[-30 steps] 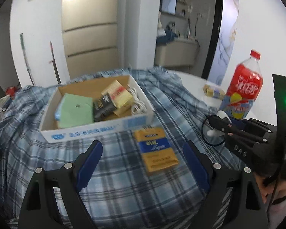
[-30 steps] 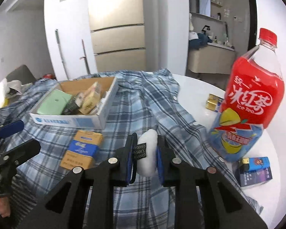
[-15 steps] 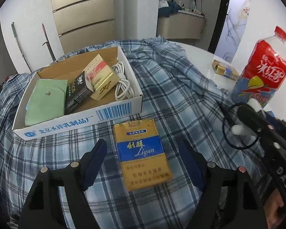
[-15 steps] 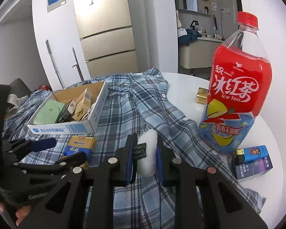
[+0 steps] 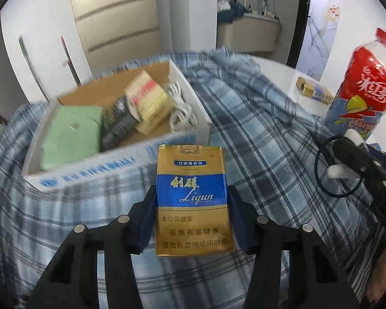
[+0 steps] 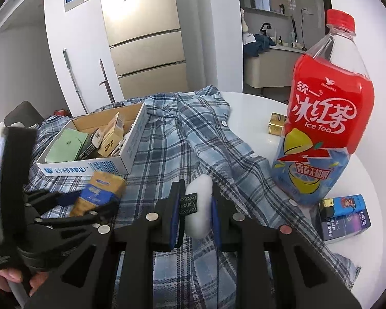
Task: Organize soft objects
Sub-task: 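Lift the Liqun pack with the left gripper over the box while the right carries the earphone case there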
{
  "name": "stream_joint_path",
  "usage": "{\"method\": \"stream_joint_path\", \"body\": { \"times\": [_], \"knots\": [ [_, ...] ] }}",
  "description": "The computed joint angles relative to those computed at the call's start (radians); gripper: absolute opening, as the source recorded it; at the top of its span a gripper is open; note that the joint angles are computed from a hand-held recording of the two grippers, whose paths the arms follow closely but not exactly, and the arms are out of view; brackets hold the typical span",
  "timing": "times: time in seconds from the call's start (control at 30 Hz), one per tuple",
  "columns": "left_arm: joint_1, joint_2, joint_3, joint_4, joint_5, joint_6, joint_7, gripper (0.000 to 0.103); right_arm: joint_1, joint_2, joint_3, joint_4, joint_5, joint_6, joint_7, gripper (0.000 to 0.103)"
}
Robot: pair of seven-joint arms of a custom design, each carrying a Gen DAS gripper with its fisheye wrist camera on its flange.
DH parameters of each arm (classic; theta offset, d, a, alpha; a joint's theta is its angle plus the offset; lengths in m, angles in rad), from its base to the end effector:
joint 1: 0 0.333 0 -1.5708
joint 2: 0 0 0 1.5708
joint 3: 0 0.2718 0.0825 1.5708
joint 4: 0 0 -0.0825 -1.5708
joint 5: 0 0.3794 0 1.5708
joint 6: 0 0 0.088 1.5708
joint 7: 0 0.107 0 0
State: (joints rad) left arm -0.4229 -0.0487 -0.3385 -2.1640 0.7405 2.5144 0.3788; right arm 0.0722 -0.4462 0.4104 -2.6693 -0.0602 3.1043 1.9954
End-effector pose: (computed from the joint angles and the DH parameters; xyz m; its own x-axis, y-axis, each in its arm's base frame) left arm 0.3994 -0.3900 0.4146 -0.0856 -0.9957 -0.0352 -0.7805 0.0890 -0.6188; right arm 0.3969 0.2147 0.4316 0.2030 -0.9739 -0.1012 -0.6561 -0.0586 -0.7524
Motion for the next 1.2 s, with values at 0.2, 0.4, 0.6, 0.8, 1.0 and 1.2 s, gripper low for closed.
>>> {"method": "stream_joint_path", "body": {
  "times": [0.2, 0.4, 0.6, 0.8, 1.0, 1.2],
  "knots": [
    [0.022, -0.199, -0.039, -0.165, 0.165, 0.043, -0.156, 0.054, 0.073, 0.012, -0.069, -0.009, 0.001, 0.037, -0.037, 0.02],
    [0.06, -0.391, -0.084, -0.306, 0.21, 0.107, -0.251, 0.054, 0.185, 0.018, -0.13, -0.034, 0.071, 0.133, -0.207, 0.021],
    [0.12, -0.505, -0.153, -0.382, 0.268, 0.118, -0.32, 0.054, 0.221, 0.019, -0.138, -0.051, 0.128, 0.202, -0.288, 0.021],
    [0.14, -0.56, -0.163, -0.428, 0.276, 0.158, -0.366, 0.054, 0.226, 0.026, -0.121, -0.051, 0.193, 0.228, -0.357, 0.021],
    [0.154, -0.599, -0.171, -0.428, 0.268, 0.167, -0.356, 0.054, 0.082, -0.004, 0.069, -0.04, 0.27, 0.248, -0.405, 0.021],
    [0.192, -0.64, -0.157, -0.404, 0.252, 0.187, -0.289, 0.054, 0.074, -0.018, 0.102, 0.031, 0.313, 0.211, -0.439, 0.021]
  ]
}}
